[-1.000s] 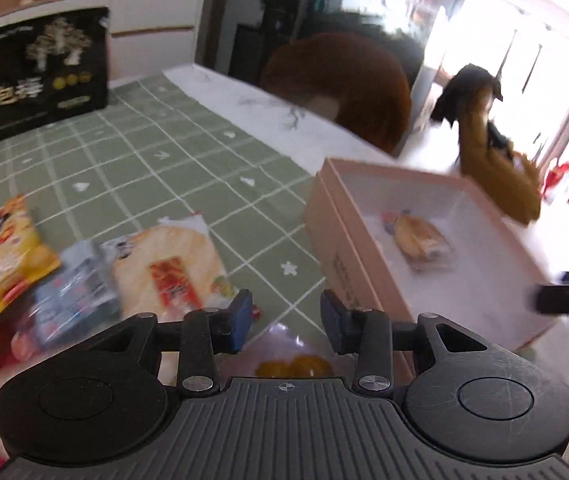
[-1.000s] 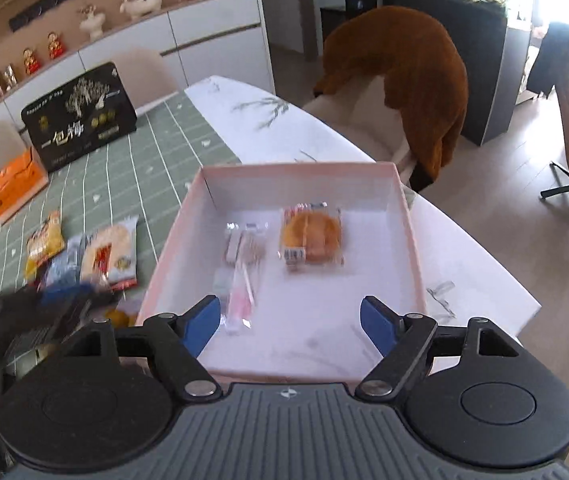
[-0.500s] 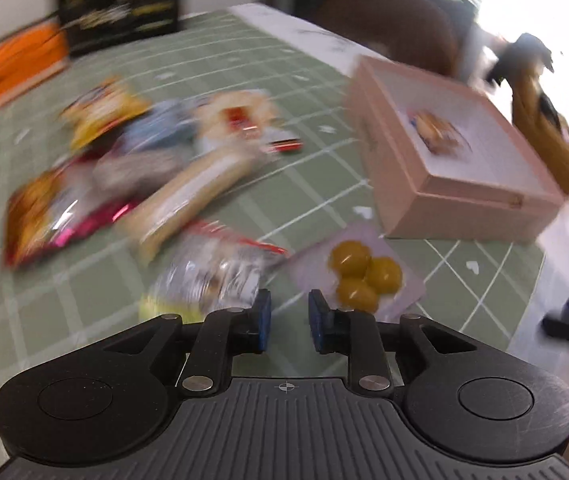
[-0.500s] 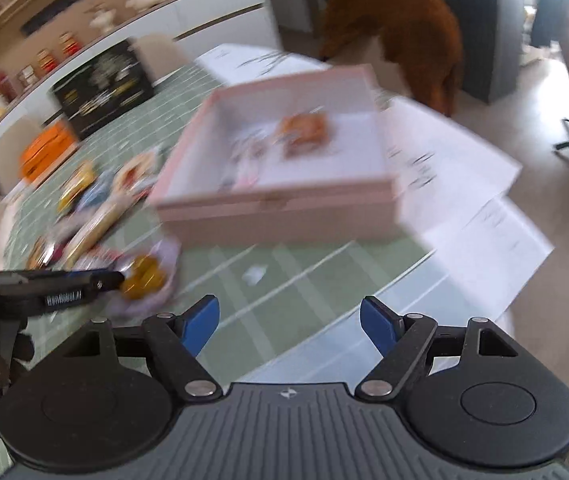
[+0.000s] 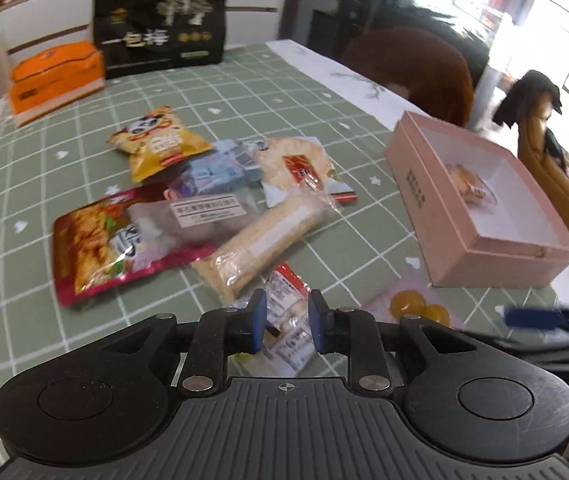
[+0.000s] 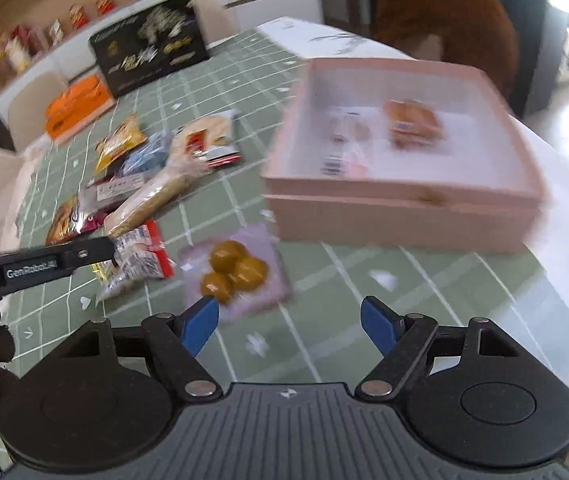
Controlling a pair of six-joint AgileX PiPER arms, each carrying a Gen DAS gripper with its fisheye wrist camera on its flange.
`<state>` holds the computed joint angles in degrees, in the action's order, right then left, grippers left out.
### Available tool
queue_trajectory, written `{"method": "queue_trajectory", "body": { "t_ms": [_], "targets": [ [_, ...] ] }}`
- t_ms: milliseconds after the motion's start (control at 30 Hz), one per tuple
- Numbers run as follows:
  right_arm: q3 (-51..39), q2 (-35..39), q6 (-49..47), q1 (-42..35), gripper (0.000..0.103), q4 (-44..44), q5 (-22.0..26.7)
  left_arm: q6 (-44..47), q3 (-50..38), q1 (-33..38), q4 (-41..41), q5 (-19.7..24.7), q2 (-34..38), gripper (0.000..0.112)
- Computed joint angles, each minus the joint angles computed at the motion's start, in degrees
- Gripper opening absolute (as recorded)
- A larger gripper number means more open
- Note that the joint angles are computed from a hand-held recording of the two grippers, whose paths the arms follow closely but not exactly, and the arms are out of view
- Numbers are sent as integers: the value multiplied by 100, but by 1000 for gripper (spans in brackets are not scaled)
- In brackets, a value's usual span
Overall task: Organize snacks
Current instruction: 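Grasp the red-and-white snack packet with the left gripper, then hold the red-and-white packet in the left gripper while the right approaches the purple egg tray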
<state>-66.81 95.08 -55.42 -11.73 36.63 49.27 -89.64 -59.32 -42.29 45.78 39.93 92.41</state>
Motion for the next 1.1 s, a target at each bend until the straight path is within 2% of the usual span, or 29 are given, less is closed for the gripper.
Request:
{"method": "queue_trajectory", "body": {
  "t_ms": [67,100,133,200,300,433,567,767,867,967,1033,1100],
  "targets": [
    [-8,122,522,643,79,-438,-592,163,171,246,-6,-373,-14,26],
    [-91,212,843,842,77,-661,-731,191,270,365,24,-559,-28,26],
    [-201,336,1248,1044,72,-910,-814,187,388,483,87,-780,-61,26],
    [-479,574,1689,1230,62,-1141,-587,274,558,656,112,-1128,-142,26],
    [-464,493,2085,1503,60,-1663,-680,629,680,773,-12,-1419,-205,26],
    [-264,297,2064,1248,61,-1628,-446,1013,763,669,-100,-1580,-255,26],
    [-43,157,1748,886,62,-1535,-513,1281,703,412,-120,-1422,-234,27],
    [-239,336,2606,943,63,-2142,-764,1929,641,88,-94,-1383,-158,27],
    [-207,344,2868,1033,64,-2286,-860,2371,721,154,-349,-1639,-213,32],
    [-185,348,2951,1041,69,-2279,-899,3043,709,293,-949,-1776,-255,36],
    [-178,373,2877,1010,80,-2250,-931,3441,710,327,-1201,-1933,-227,42],
    [-120,412,2664,942,89,-2098,-1060,2971,659,139,-711,-1695,-179,42]
  ]
}}
